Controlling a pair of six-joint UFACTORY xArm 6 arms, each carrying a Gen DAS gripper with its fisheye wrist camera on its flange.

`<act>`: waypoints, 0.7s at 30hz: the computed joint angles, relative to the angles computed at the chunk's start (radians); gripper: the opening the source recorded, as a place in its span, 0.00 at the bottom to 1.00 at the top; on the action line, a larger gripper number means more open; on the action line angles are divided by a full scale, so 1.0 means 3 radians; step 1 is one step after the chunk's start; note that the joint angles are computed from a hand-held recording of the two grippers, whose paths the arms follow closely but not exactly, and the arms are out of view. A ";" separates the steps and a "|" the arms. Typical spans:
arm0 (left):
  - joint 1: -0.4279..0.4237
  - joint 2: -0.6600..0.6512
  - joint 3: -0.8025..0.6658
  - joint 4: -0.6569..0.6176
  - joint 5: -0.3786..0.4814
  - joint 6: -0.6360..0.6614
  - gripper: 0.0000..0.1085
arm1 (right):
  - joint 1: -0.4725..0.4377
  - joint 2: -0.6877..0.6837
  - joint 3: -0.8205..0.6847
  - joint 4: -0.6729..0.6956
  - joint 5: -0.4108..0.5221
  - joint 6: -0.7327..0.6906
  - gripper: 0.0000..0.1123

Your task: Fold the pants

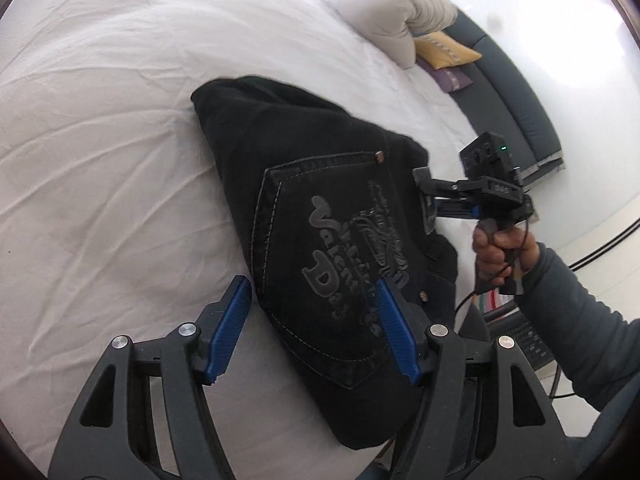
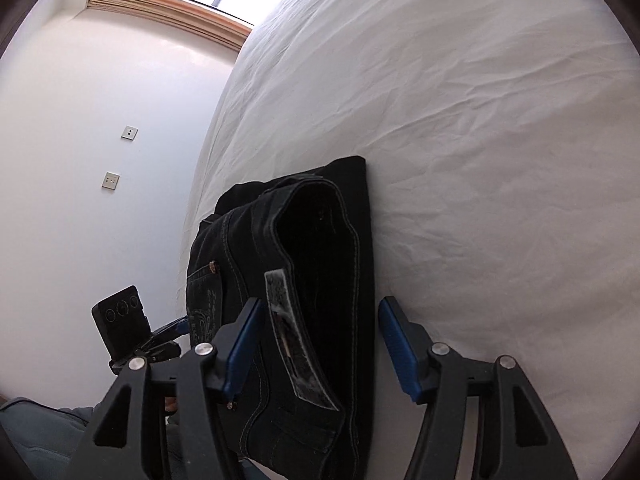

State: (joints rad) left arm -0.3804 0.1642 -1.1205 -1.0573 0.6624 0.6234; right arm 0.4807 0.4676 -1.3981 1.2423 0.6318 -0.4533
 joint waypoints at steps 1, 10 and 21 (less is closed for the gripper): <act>-0.0017 0.0064 -0.0058 0.0063 0.0034 -0.0073 0.58 | 0.0007 0.0033 -0.0054 -0.0054 0.0039 0.0047 0.55; -0.0246 0.0241 -0.0361 0.1195 -0.0087 -0.1097 0.43 | 0.0052 0.0157 -0.0284 -0.0554 0.0128 0.0442 0.35; -0.0411 0.0172 -0.0464 0.1936 -0.0153 -0.1754 0.28 | 0.0336 -0.0087 -0.0164 -0.1408 -0.0340 0.1027 0.19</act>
